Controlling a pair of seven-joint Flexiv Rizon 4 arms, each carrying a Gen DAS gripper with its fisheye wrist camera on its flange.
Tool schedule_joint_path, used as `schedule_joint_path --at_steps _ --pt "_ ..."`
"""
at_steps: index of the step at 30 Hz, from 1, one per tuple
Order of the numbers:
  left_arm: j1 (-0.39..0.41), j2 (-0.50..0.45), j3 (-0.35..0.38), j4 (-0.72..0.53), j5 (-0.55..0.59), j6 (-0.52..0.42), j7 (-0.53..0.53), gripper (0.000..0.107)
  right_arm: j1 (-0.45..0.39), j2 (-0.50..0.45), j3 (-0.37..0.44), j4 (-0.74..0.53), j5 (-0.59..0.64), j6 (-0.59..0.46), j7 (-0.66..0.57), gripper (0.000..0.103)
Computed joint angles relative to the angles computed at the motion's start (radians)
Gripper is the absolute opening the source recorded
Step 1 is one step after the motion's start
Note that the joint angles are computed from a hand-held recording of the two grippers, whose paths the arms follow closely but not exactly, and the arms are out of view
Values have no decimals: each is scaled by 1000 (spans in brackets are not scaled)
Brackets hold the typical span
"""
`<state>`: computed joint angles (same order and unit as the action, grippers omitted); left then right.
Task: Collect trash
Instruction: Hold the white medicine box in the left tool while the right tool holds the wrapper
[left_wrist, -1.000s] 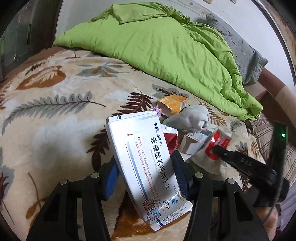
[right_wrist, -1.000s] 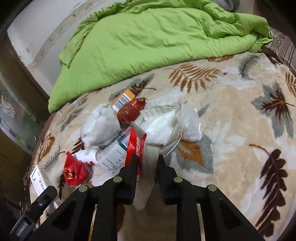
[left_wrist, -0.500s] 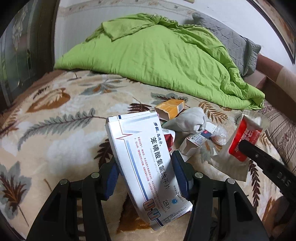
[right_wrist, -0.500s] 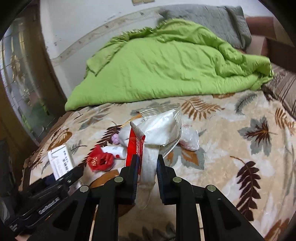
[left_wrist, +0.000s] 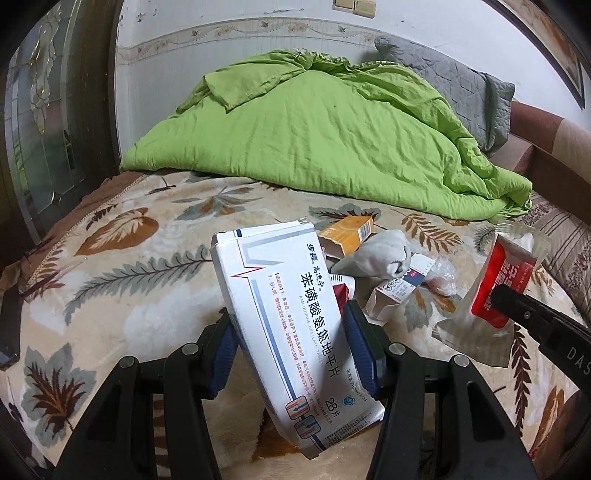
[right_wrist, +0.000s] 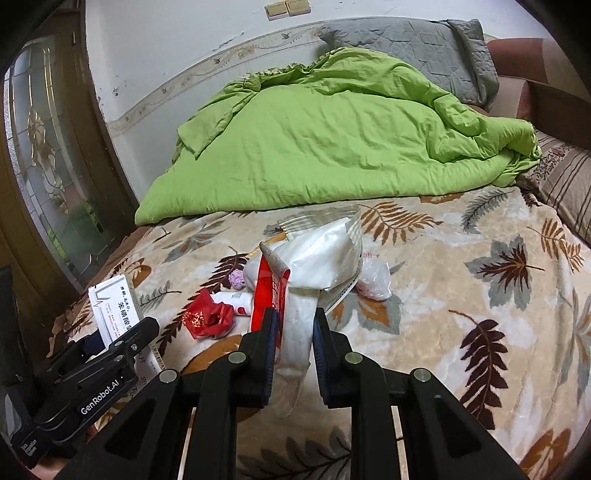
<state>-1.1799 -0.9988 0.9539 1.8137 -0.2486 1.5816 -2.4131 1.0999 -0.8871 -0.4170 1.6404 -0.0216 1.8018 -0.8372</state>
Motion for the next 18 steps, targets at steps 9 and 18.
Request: schedule_joint_path --at_steps 9,18 --pt "-39 -14 51 -13 39 -49 -42 54 17 15 -12 16 13 11 -13 20" --pt "-49 -10 76 -26 112 -79 -95 54 32 25 -26 28 29 16 -25 20"
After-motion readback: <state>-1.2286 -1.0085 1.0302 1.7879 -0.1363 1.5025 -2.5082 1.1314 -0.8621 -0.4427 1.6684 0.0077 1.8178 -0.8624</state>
